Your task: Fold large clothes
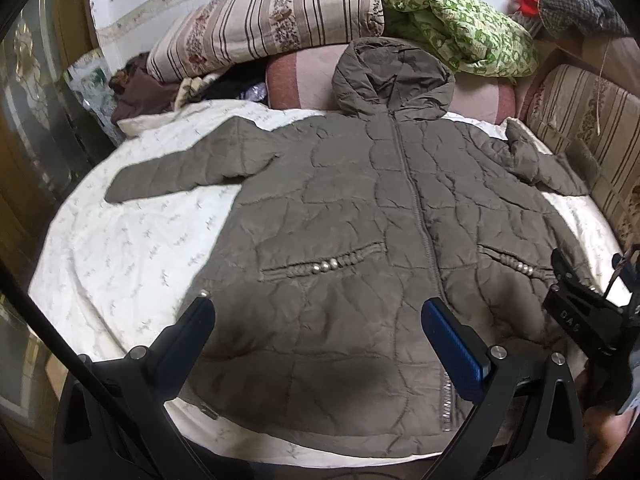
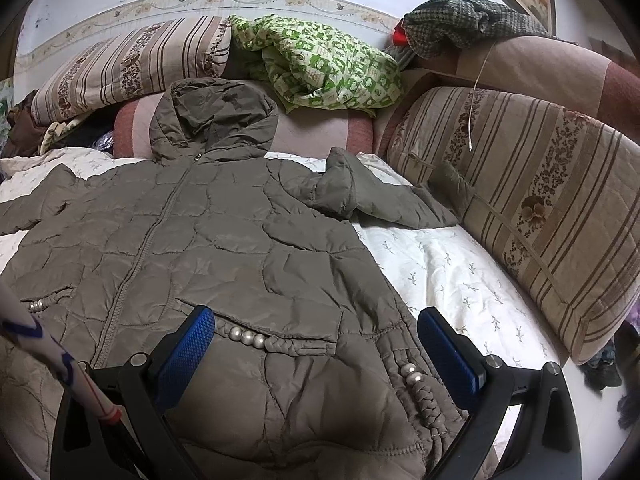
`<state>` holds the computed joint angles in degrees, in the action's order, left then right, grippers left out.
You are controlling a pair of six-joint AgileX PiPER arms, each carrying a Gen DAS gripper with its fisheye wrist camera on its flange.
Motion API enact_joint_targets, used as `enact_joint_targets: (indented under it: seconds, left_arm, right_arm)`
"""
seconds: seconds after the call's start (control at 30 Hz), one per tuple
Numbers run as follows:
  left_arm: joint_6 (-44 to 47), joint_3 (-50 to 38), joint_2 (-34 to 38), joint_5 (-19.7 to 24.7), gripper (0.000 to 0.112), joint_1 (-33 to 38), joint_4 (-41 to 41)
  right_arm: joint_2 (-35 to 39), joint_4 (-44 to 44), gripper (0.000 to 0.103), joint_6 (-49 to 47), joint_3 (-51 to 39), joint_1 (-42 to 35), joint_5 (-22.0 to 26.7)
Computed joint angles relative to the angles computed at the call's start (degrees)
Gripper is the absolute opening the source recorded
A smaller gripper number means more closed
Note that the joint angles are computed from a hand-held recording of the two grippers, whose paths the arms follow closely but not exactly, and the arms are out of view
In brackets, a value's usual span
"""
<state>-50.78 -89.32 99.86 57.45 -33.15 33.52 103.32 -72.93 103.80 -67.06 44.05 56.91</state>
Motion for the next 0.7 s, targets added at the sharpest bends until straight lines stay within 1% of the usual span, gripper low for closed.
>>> enact_joint_targets:
  seconds: [0.17, 0.3, 0.47, 0.7]
  left_arm:
    - [1.0, 0.6, -0.6, -0.7, 0.103, -0.1, -1.4]
    - [0.9, 2.2, -1.9, -1.6, 0.103, 0.0, -1.6]
    - [-0.1, 4.6, -4.1, -2.9, 0.103, -0.1, -1.2]
    - [-1.4, 8.3, -7.2, -4.8, 0.103, 1.0, -1.3]
  right_arm:
    - [0.3, 3.5, 0.103, -1.7, -1.1, 0.7, 3.2]
    - [-2.9, 6.4, 0.103, -0.1, 1.2, 1.7, 4.0]
    - [-5.5, 8.6, 0.103, 1.6, 4.2, 4.6, 6.5]
    - [-5.1, 10.9, 0.103, -0.2, 2.7, 7.7, 8.5]
